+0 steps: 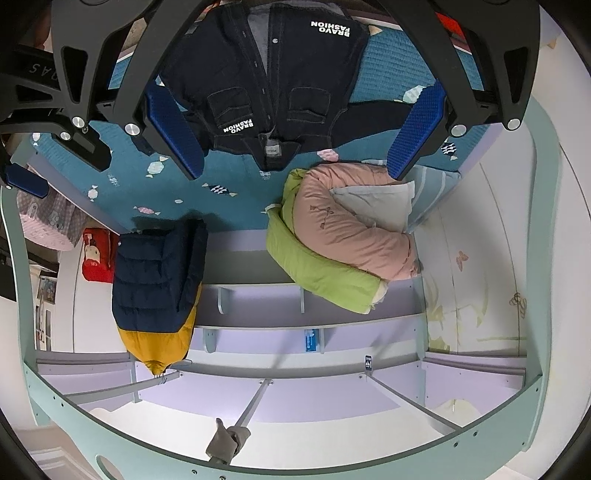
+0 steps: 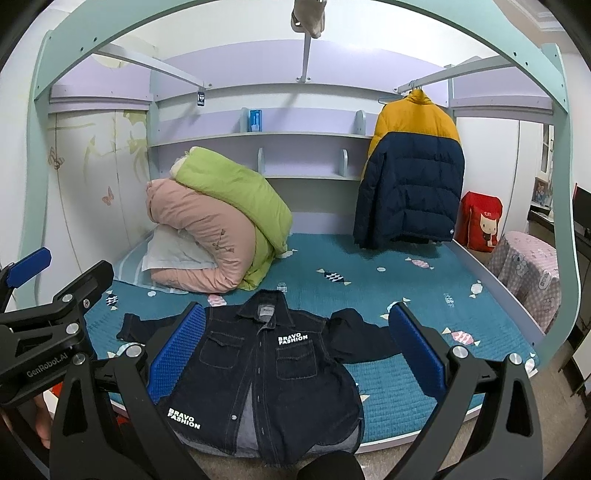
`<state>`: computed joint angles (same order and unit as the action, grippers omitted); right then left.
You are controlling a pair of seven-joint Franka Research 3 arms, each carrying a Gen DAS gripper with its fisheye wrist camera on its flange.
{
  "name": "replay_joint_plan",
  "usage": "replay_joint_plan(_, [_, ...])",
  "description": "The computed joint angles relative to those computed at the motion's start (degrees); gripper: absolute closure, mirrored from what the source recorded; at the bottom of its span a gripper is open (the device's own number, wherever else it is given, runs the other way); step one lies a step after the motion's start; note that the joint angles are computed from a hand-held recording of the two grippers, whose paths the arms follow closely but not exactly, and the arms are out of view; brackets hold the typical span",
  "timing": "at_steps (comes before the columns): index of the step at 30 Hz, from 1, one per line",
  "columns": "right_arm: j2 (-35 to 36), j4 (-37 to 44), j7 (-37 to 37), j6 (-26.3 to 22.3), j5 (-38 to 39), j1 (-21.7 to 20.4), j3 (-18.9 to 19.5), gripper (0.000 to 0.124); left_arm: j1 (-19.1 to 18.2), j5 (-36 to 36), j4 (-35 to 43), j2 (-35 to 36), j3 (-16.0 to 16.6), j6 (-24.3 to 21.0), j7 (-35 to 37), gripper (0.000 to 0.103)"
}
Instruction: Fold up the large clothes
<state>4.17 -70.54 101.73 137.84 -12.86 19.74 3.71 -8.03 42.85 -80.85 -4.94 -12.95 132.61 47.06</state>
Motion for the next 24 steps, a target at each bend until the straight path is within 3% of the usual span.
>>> replay_joint_plan(24, [4.86, 6.51, -0.61, -4.88, 1.01, 1.24, -1.09, 0.028, -0.58, -3.07, 2.93, 3.41, 1.47, -1.47, 2.83, 0.004])
